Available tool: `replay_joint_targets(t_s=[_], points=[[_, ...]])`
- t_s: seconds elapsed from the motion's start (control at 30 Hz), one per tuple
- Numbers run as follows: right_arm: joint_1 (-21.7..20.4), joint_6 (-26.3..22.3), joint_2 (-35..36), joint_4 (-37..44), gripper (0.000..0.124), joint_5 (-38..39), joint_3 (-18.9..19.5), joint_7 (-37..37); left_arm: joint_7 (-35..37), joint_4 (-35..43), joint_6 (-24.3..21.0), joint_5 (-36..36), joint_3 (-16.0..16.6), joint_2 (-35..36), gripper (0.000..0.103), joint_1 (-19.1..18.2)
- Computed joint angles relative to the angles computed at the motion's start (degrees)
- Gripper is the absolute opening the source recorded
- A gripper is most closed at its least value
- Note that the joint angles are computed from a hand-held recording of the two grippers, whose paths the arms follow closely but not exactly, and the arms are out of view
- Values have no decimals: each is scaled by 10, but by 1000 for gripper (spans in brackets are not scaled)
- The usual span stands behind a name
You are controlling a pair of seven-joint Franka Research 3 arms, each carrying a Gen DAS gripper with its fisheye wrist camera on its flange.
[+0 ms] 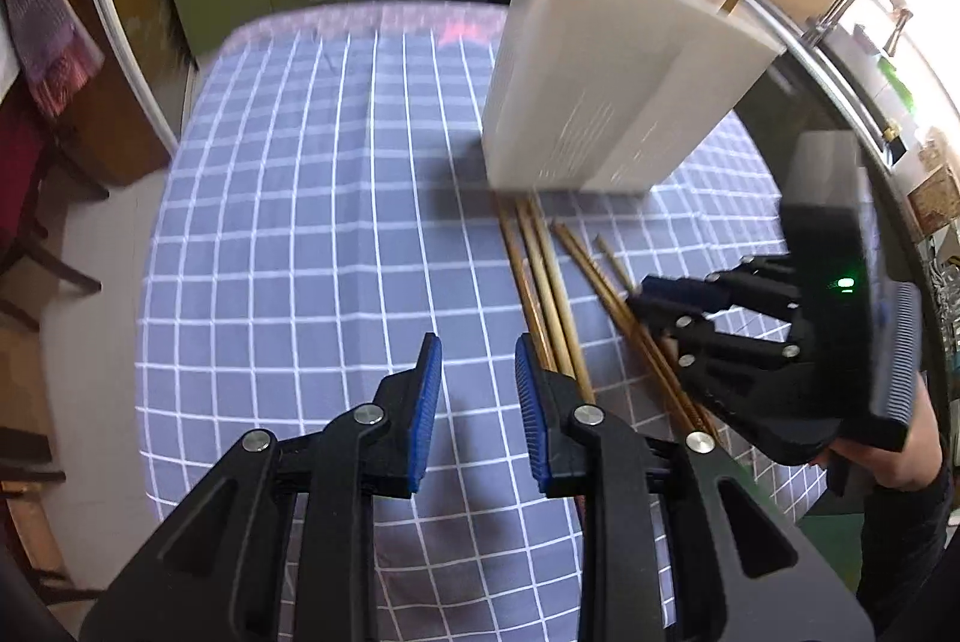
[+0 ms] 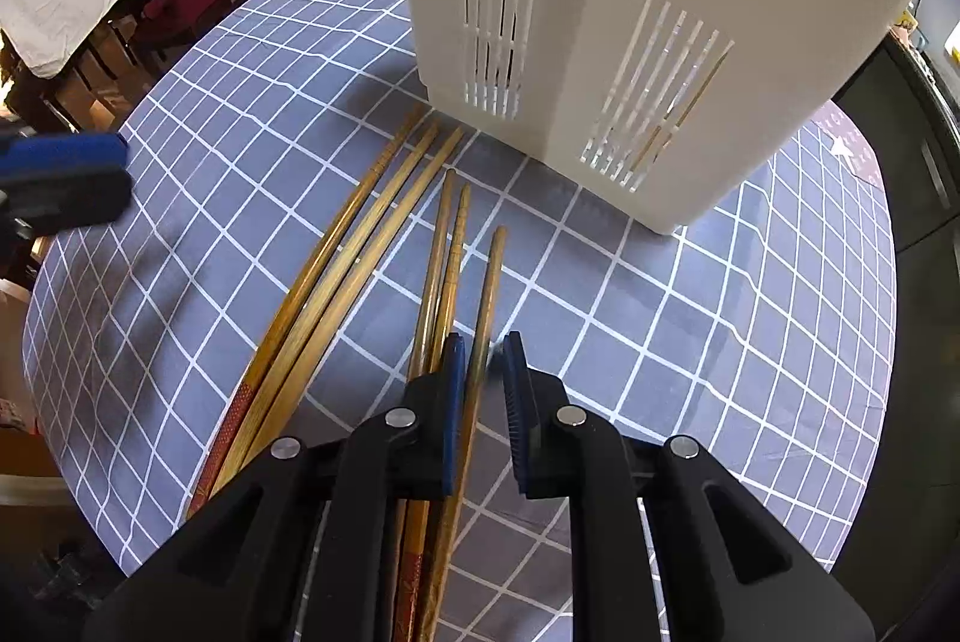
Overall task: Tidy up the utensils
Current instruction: 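Grasp another chopstick with the right tool while the left tool approaches the chopsticks, then lift the chopstick toward the holder with the right tool while the left grasps another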
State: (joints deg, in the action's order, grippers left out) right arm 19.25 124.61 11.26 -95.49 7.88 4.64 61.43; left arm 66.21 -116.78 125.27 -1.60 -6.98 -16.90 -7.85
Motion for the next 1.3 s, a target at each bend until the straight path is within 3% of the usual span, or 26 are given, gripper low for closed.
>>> replay_joint_targets(t_s=[0.33, 0.53, 0.97, 1.3], points=[[-7, 1, -5, -5, 13, 12, -1, -13, 3, 65, -54, -43, -3, 78, 24, 3], [-15, 35, -20, -26, 7, -1, -9, -3, -12, 96, -65, -27, -13, 112, 24, 8], [-74, 71, -81, -33, 6, 140, -26, -44, -41, 146, -81, 10, -27, 165, 24, 5], [-87, 107, -148, -76, 6, 240, -37, -94, -65, 178, -105, 42, -34, 199, 24, -2]])
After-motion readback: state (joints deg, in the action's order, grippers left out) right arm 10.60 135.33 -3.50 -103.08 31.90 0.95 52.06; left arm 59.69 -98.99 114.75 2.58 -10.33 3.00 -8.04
